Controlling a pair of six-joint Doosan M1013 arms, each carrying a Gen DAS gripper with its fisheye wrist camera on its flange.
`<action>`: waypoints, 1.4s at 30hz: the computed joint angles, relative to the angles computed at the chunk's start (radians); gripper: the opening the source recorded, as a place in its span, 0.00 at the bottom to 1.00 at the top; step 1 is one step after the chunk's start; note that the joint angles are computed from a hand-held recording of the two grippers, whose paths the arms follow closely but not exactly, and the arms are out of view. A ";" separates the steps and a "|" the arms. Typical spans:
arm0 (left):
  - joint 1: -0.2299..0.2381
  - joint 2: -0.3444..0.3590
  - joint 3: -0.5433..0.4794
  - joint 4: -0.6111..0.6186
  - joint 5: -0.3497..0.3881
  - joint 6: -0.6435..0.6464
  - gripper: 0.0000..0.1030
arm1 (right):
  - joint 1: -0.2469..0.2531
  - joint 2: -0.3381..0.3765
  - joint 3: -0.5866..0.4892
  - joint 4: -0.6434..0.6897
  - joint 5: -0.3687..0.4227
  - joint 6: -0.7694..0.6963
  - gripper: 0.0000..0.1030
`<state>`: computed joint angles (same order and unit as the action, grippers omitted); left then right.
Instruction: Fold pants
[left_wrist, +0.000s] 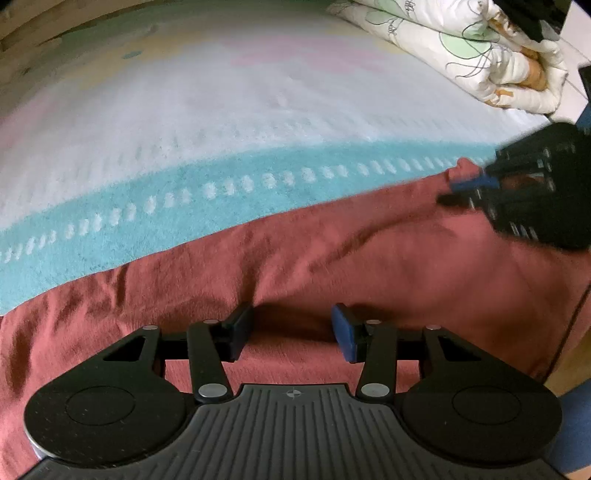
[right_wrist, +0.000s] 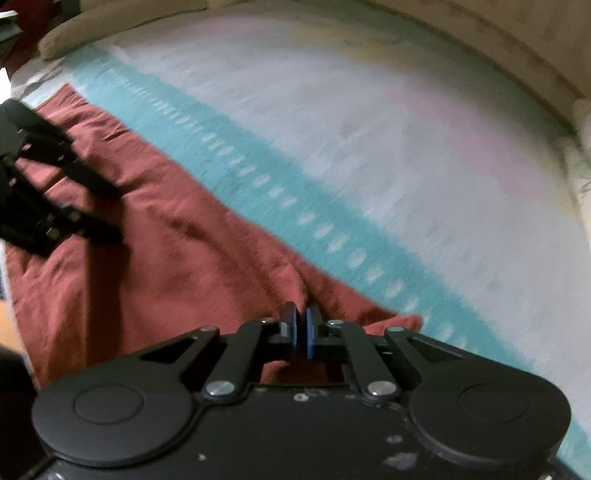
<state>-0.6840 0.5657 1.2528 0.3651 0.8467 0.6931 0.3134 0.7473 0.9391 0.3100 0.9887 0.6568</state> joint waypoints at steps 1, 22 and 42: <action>-0.002 0.000 0.002 0.008 -0.001 -0.004 0.46 | 0.006 -0.009 0.020 -0.012 -0.067 0.013 0.04; -0.072 -0.054 0.089 0.101 0.031 -0.137 0.55 | -0.001 0.012 -0.014 -0.318 -0.048 0.567 0.00; -0.110 -0.126 0.194 0.153 -0.053 -0.202 0.57 | 0.006 -0.029 0.022 -0.326 -0.079 0.682 0.16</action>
<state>-0.7935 0.4400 1.4466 0.5184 0.7939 0.4911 0.3190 0.7183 0.9616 -0.0162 0.9101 1.3385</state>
